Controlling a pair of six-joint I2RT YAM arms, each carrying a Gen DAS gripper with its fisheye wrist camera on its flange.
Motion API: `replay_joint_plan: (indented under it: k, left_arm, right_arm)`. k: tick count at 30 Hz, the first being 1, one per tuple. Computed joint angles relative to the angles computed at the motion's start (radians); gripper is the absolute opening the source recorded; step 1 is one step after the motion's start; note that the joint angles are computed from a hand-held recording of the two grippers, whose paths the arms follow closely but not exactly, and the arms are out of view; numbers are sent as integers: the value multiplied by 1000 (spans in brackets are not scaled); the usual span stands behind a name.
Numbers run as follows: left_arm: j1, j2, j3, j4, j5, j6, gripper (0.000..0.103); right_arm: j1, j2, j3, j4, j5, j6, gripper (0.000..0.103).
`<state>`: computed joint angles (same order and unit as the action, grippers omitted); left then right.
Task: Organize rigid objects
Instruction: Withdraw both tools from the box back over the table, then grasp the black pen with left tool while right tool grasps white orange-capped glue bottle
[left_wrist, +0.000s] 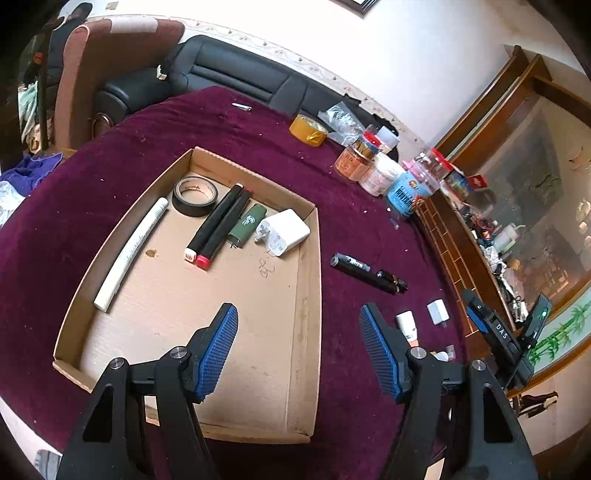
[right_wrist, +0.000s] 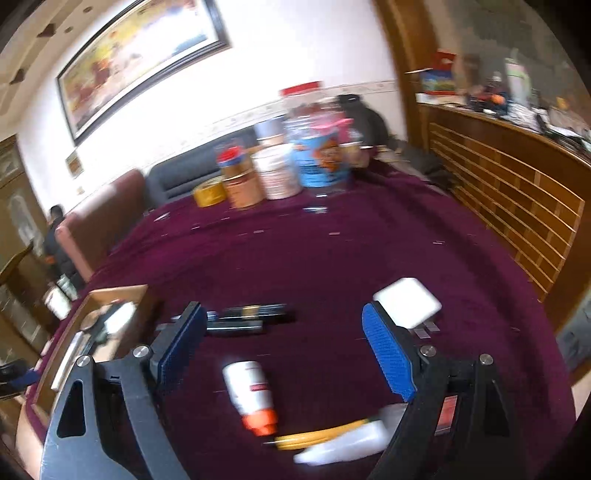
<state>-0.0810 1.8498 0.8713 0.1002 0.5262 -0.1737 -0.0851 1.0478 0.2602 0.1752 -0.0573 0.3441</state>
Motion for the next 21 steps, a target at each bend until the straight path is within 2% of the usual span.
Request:
replay_joint_plan:
  k: [3,6,8,11,16,19,21]
  left_arm:
    - [-36,-11,-1,-12,-50,2,62]
    - [-100,-6,15,-25,-115,14,62]
    - [-156,16,43,-46,-164,37,62]
    - [-250,88,134,-104,-201,57,62]
    - [-403,267,393,-199,-312,137,62]
    - [-455,445,662,-312,-340,196,62]
    - [-466,528,792,-351,-368,192,62]
  right_arm:
    - [-115,25,-37,63,-48,-15,86]
    - [-293,120,-64,170,-173,-31,86]
    - [-352,180,-71,219,-232,-14,86]
    - [-397,218,-59,218,-307,-1,86]
    - [-406,287,-36,207,-343,-19,86]
    - [-420,340,-23,222,-364,-24,86]
    - [-436,380,-8,220,-385,-25,86]
